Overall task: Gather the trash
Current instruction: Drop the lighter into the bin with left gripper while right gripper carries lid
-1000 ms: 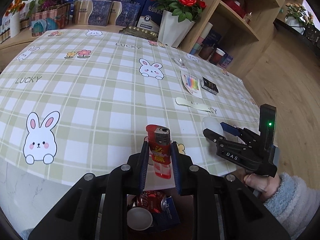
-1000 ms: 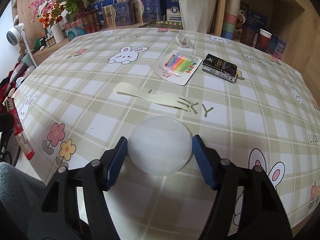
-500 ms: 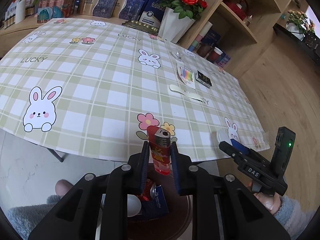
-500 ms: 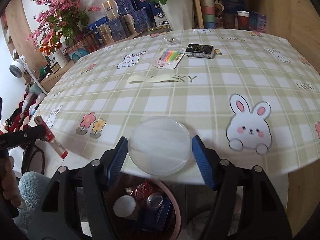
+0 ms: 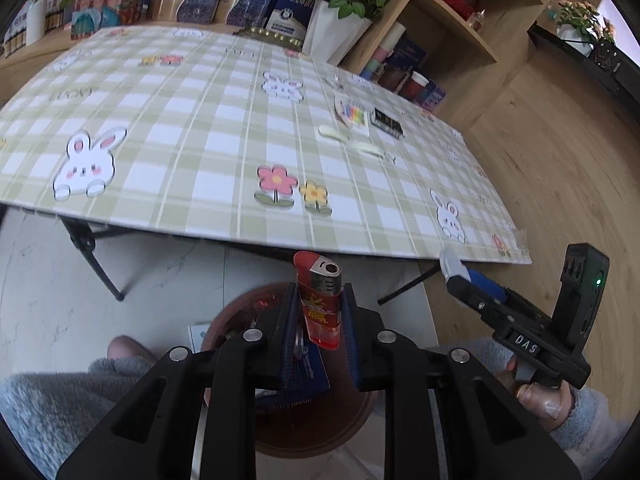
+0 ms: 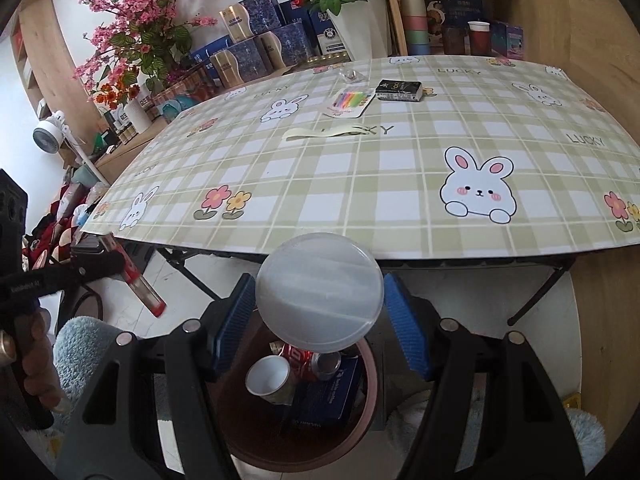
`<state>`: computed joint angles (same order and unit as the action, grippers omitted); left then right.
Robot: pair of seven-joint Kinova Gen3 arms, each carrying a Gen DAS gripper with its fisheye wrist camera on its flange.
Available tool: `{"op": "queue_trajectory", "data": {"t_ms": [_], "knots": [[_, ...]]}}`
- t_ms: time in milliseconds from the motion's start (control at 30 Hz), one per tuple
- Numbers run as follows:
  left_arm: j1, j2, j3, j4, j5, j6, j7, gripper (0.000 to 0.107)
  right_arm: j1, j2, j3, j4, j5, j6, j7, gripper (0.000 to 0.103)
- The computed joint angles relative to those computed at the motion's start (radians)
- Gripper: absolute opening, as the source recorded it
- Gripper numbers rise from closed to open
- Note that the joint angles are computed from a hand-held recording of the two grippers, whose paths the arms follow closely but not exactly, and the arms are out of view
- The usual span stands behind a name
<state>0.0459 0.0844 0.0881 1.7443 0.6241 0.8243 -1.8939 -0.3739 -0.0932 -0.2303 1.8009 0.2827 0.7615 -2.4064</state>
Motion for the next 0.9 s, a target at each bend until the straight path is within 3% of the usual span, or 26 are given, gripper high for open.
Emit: {"op": "queue_trajectory", "data": {"t_ms": [467, 900], "knots": [[-0.015, 0.082, 0.004, 0.028, 0.009, 0.091, 0.081, 0.02, 0.016, -0.044, -0.001, 0.036, -0.031, -0.056, 0.018, 0.067], [0.026, 0.164, 0.026, -0.037, -0.141, 0.145, 0.263, 0.02, 0.067, -0.065, 0.04, 0.102, -0.157, -0.162, 0.115, 0.067]]}}
